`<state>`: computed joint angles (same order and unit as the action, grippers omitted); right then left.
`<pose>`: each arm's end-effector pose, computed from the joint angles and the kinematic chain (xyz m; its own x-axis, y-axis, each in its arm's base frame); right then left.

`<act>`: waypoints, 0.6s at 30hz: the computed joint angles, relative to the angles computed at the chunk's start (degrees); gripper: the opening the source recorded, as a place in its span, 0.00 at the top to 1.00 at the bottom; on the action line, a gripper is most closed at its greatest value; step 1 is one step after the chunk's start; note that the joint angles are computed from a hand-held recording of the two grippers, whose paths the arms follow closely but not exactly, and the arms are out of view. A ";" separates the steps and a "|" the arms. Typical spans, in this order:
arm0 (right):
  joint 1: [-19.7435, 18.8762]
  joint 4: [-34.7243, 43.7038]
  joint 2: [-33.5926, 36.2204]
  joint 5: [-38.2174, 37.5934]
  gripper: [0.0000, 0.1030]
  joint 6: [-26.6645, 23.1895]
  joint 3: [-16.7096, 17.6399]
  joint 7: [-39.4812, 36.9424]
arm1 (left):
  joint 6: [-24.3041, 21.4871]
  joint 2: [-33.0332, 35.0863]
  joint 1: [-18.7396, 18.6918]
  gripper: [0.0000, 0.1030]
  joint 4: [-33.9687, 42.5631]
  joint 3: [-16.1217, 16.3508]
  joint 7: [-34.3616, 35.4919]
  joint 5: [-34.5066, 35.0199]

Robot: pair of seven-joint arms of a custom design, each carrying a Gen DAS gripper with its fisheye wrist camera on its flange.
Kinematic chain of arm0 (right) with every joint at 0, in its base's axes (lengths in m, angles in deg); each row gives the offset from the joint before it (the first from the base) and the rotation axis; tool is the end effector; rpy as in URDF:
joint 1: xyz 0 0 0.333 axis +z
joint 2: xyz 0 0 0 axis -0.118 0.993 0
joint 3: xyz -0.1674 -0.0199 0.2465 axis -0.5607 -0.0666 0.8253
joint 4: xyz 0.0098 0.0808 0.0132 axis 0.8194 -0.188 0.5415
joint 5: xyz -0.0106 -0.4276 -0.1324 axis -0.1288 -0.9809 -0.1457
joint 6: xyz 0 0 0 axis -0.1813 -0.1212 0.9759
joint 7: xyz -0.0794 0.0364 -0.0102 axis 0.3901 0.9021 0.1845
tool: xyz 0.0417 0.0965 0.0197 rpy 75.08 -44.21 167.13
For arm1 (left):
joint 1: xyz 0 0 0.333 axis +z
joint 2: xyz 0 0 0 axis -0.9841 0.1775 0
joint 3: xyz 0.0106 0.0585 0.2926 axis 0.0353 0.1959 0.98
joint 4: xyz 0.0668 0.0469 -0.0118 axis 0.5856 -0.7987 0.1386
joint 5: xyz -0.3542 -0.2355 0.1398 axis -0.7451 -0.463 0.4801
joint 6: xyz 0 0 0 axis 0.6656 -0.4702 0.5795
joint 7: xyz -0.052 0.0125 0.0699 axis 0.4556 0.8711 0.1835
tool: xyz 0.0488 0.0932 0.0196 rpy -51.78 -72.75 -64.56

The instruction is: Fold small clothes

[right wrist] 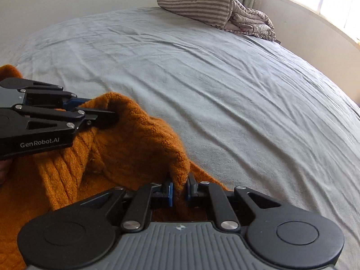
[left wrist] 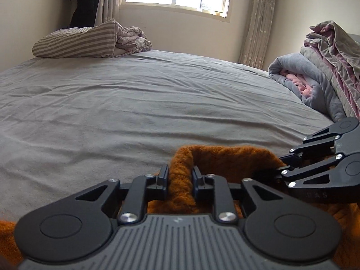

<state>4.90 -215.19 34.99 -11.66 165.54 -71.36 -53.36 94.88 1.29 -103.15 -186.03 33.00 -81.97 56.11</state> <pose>0.5913 0.1274 0.3615 0.8596 -0.4982 0.1137 -0.3148 -0.6914 -0.6503 0.5284 -0.3709 0.3048 0.2339 -0.9621 0.1400 -0.5119 -0.2443 -0.8236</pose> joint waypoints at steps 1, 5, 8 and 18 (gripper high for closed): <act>-0.10 -1.72 -1.71 1.97 0.76 1.41 -0.07 -2.53 | -0.64 -0.76 -0.28 0.69 -0.71 -0.06 -1.70 0.74; 0.59 -5.73 -6.73 12.76 0.52 5.22 -2.10 -14.62 | -10.16 -4.56 -2.57 0.39 -4.45 -2.10 -4.31 4.82; -0.08 -5.09 -6.85 17.26 0.53 4.70 -3.91 -15.68 | -14.20 -5.11 -2.77 0.33 -4.40 -3.30 -1.00 3.21; 0.21 -6.54 -7.46 25.55 0.41 12.30 -1.66 -12.48 | -11.96 -9.46 -2.24 0.12 -6.69 -3.79 0.60 -5.53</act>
<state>5.11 -221.73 27.53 13.89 177.83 -73.03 -65.83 82.92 -8.17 -105.39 -192.72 29.21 -81.37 50.57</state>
